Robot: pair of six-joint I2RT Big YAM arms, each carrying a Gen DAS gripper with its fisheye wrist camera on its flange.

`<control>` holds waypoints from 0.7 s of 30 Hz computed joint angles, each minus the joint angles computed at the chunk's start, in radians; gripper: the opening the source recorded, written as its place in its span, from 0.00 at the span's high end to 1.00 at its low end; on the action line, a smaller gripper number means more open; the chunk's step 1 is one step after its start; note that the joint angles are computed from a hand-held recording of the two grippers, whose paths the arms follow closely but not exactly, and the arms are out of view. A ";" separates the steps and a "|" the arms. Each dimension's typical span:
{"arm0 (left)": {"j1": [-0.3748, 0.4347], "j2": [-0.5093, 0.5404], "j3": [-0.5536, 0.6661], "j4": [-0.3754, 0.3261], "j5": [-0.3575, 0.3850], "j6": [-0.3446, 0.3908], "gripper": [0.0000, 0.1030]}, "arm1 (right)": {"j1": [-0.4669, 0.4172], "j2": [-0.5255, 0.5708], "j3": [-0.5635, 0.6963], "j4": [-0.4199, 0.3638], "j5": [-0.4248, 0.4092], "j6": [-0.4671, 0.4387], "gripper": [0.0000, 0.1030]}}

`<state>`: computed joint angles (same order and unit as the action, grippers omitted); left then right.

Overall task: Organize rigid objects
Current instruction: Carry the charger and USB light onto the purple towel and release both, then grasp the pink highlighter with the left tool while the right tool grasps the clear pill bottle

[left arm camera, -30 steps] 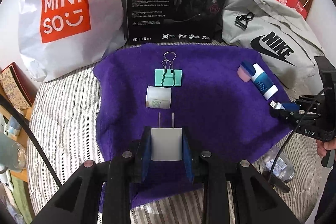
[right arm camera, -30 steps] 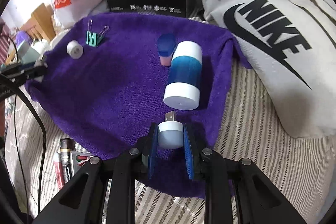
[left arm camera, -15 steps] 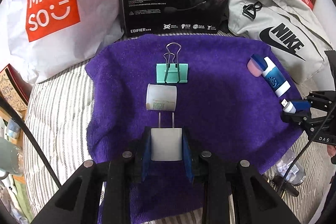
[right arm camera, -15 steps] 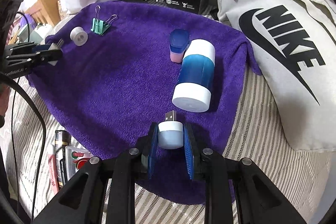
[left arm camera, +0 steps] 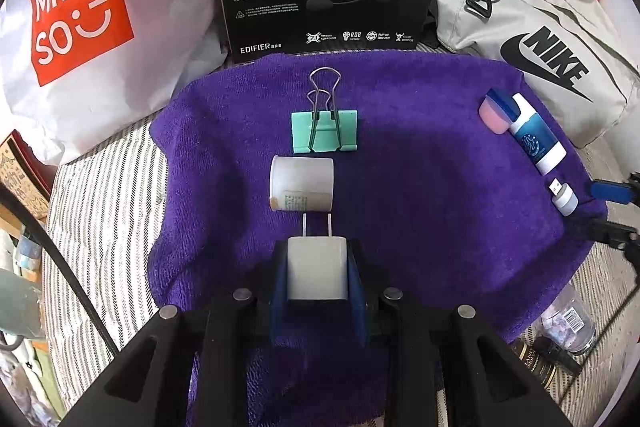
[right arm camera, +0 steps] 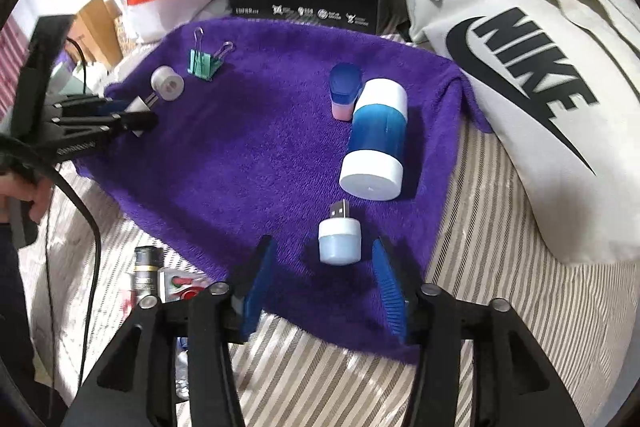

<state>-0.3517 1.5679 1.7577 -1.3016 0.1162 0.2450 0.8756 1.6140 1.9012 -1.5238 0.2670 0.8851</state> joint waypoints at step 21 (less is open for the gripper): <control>-0.057 -0.222 -0.127 0.011 -0.066 -0.057 0.43 | 0.180 -0.162 -0.110 -0.035 0.148 0.329 0.35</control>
<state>-0.4082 1.3457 1.6311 -1.2908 0.0500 0.1876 1.0554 1.4523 1.7908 -1.5587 0.4151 1.2145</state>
